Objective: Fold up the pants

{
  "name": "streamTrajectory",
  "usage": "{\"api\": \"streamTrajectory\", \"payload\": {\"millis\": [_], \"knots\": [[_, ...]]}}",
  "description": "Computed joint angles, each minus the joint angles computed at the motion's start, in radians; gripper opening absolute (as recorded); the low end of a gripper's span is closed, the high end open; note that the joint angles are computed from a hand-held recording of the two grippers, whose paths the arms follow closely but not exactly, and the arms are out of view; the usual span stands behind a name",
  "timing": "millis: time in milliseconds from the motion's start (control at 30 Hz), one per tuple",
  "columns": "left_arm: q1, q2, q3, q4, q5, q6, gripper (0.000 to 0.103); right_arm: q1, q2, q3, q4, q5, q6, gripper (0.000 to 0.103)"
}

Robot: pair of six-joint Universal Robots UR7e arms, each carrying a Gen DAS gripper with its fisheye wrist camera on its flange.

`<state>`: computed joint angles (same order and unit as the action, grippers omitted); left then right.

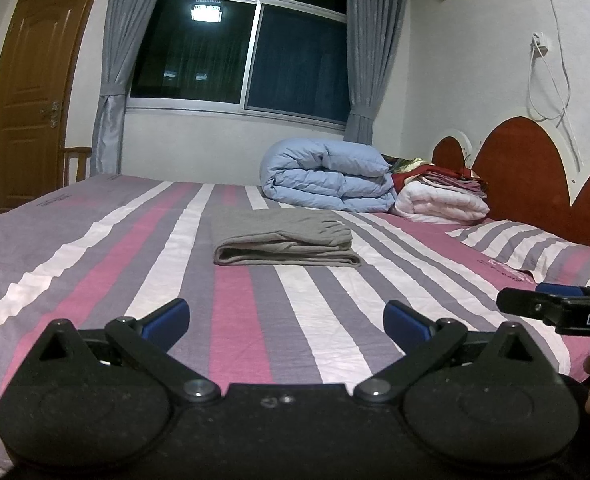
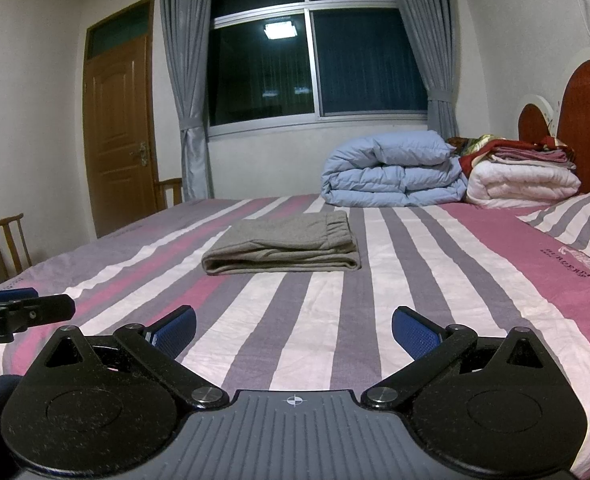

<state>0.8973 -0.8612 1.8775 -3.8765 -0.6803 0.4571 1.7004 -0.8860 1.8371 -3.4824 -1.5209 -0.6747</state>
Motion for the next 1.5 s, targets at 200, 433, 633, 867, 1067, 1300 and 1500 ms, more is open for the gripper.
{"api": "streamTrajectory", "payload": {"millis": [200, 433, 633, 867, 1067, 1300, 1500], "knots": [[0.001, 0.0, 0.001, 0.001, -0.001, 0.001, 0.097, 0.0, 0.0, 0.0, 0.001, 0.0, -0.001, 0.103], [0.0, 0.0, 0.001, 0.0, -0.001, 0.001, 0.097, 0.001, 0.0, 0.0, 0.0, -0.001, 0.0, 0.103], [0.0, -0.002, 0.002, 0.001, -0.003, 0.003, 0.097, 0.0, -0.001, 0.001, -0.001, -0.001, 0.0, 0.103], [0.001, -0.014, 0.012, 0.014, -0.024, -0.009, 0.097, 0.001, 0.0, 0.0, 0.001, -0.003, 0.0, 0.103], [0.0, -0.015, 0.011, 0.017, -0.026, -0.007, 0.097, 0.001, -0.001, 0.0, 0.001, -0.001, 0.0, 0.103], [0.01, -0.031, 0.023, 0.033, -0.084, -0.003, 0.097, 0.001, -0.002, 0.001, 0.003, -0.003, 0.0, 0.103], [0.017, -0.037, 0.025, 0.045, -0.099, -0.003, 0.097, 0.0, -0.001, 0.001, 0.002, -0.002, 0.0, 0.103]]}}
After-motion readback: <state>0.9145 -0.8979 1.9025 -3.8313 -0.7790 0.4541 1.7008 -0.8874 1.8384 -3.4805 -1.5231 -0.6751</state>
